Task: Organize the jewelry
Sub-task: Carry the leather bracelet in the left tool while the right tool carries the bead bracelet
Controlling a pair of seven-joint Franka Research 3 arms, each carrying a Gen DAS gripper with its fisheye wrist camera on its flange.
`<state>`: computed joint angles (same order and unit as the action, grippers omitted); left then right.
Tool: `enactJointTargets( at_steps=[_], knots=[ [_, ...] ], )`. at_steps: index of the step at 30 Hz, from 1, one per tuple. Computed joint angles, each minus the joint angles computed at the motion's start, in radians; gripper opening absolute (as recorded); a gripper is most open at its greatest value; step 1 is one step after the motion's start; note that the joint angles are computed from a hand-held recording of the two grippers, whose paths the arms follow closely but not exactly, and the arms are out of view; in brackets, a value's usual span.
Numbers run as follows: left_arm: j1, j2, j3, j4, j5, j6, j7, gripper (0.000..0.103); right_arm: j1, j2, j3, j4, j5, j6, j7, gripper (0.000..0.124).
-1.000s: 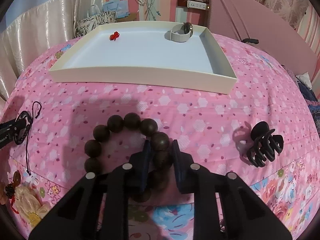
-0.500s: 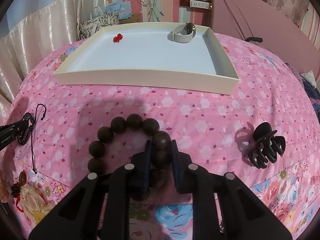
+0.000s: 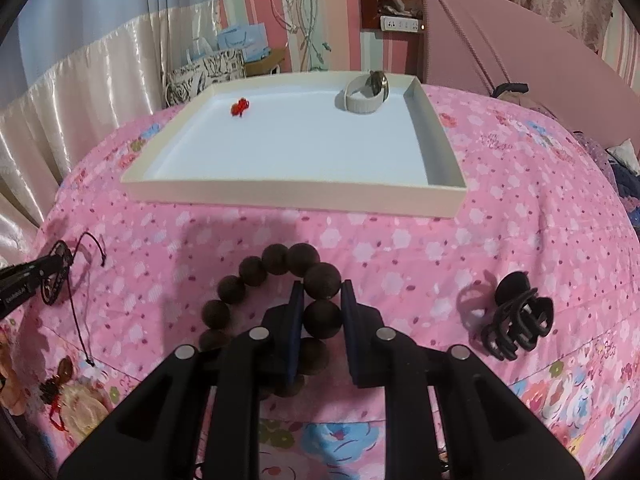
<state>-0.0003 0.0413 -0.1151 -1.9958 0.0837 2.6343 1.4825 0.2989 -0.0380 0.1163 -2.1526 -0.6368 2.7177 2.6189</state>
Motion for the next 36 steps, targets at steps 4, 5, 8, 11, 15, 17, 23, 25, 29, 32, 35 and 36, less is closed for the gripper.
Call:
enactJointTargets(
  at_steps=[4, 5, 8, 11, 15, 17, 23, 25, 29, 32, 35, 36],
  knots=[
    [0.006, 0.000, 0.002, 0.011, -0.029, -0.006, 0.013, 0.012, -0.002, -0.002, -0.001, 0.007, 0.000, 0.003, -0.006, 0.019],
    [0.008, 0.001, 0.003, 0.016, -0.037, -0.009, 0.017, 0.012, -0.002, -0.002, -0.001, 0.009, 0.000, 0.002, -0.006, 0.019],
    [0.013, 0.012, 0.005, 0.037, -0.048, -0.016, 0.023, 0.012, -0.002, 0.001, -0.001, 0.011, 0.003, 0.003, -0.010, 0.019],
    [0.017, 0.035, 0.005, 0.066, -0.044, -0.027, 0.020, 0.011, -0.002, 0.004, -0.003, 0.011, 0.009, 0.006, -0.010, 0.019],
    [0.031, 0.075, 0.001, 0.114, -0.084, -0.063, 0.044, 0.011, -0.003, 0.009, -0.008, 0.009, 0.018, 0.013, -0.009, 0.019],
    [0.034, 0.097, 0.000, 0.133, -0.080, -0.073, 0.039, 0.010, -0.003, 0.013, -0.010, 0.011, 0.019, 0.013, -0.008, 0.019],
    [0.042, 0.147, -0.007, 0.181, -0.071, -0.075, 0.026, 0.010, -0.002, 0.023, -0.017, 0.021, 0.016, 0.013, -0.006, 0.019],
    [0.040, 0.164, -0.008, 0.205, -0.059, -0.081, 0.017, 0.010, -0.001, 0.026, -0.019, 0.025, 0.019, 0.013, -0.009, 0.019],
    [0.040, 0.173, -0.014, 0.226, -0.050, -0.085, 0.013, 0.010, 0.002, 0.028, -0.023, 0.033, 0.026, 0.022, -0.027, 0.019],
    [0.040, 0.156, -0.021, 0.216, -0.056, -0.070, 0.022, 0.010, 0.003, 0.023, -0.023, 0.044, 0.023, 0.025, -0.039, 0.019],
    [0.035, 0.127, -0.026, 0.199, -0.062, -0.043, 0.034, 0.010, 0.001, 0.019, -0.023, 0.054, 0.066, 0.038, -0.086, 0.019],
    [0.034, 0.121, -0.028, 0.198, -0.070, -0.039, 0.041, 0.010, 0.000, 0.018, -0.024, 0.057, 0.080, 0.045, -0.098, 0.019]
  ],
)
